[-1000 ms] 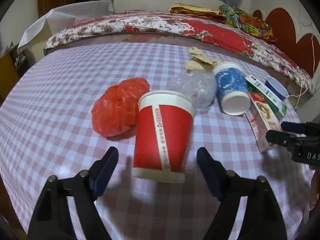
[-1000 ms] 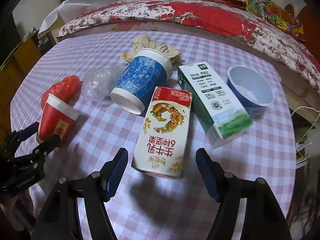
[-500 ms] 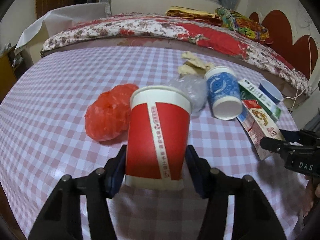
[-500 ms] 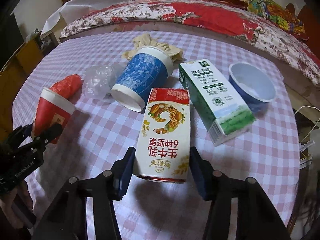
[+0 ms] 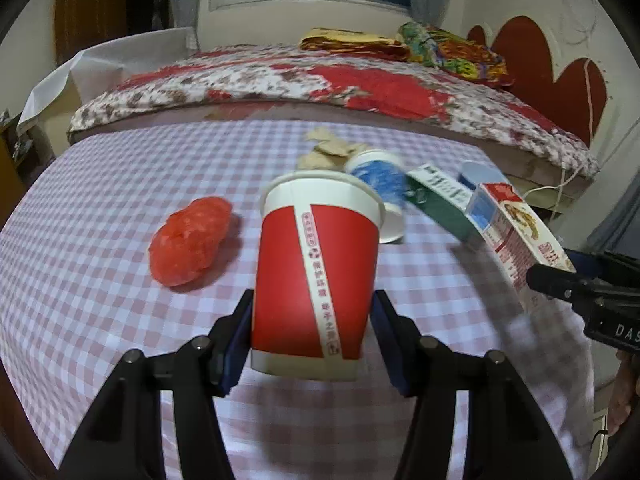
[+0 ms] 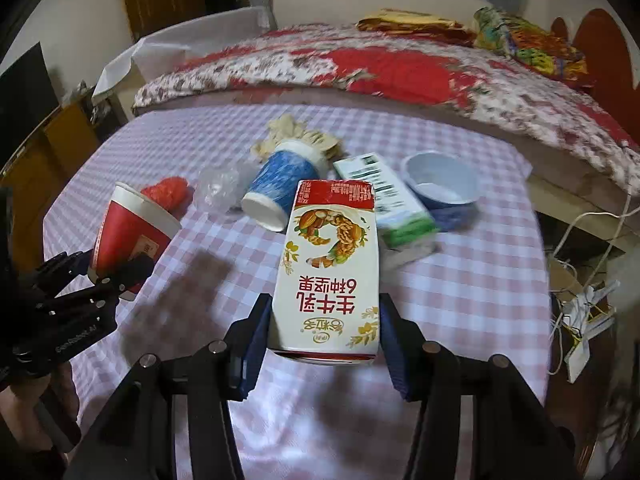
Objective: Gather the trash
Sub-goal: 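Lift the red cup and milk carton with both grippers toward the bin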
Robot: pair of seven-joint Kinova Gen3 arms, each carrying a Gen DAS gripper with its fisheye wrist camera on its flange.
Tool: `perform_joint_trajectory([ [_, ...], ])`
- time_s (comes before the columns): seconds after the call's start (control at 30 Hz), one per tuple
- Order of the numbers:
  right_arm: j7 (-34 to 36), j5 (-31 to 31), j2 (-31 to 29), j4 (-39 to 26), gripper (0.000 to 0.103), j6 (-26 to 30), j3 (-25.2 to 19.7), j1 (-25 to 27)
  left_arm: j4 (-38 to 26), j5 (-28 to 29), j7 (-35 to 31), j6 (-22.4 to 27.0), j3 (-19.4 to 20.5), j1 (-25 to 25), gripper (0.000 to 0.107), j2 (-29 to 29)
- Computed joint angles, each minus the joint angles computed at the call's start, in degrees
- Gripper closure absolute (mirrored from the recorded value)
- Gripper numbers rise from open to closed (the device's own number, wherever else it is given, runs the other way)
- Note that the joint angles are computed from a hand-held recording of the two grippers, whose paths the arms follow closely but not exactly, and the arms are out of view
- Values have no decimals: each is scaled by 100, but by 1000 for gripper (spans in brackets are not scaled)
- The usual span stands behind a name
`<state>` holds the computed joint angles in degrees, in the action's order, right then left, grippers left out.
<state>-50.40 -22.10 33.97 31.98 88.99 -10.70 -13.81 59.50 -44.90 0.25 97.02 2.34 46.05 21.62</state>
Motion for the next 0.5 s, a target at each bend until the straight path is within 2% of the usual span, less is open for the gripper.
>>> perform_joint_trajectory([
  [0.27, 60, -294, 35, -426, 49, 175, -15, 644, -1201, -143, -782, 153, -214, 227, 50, 612],
  [0.5, -61, -396, 360, -1250, 49, 507, 15, 1117, -2437, 47, -1691, 184, -580, 343, 50, 1250],
])
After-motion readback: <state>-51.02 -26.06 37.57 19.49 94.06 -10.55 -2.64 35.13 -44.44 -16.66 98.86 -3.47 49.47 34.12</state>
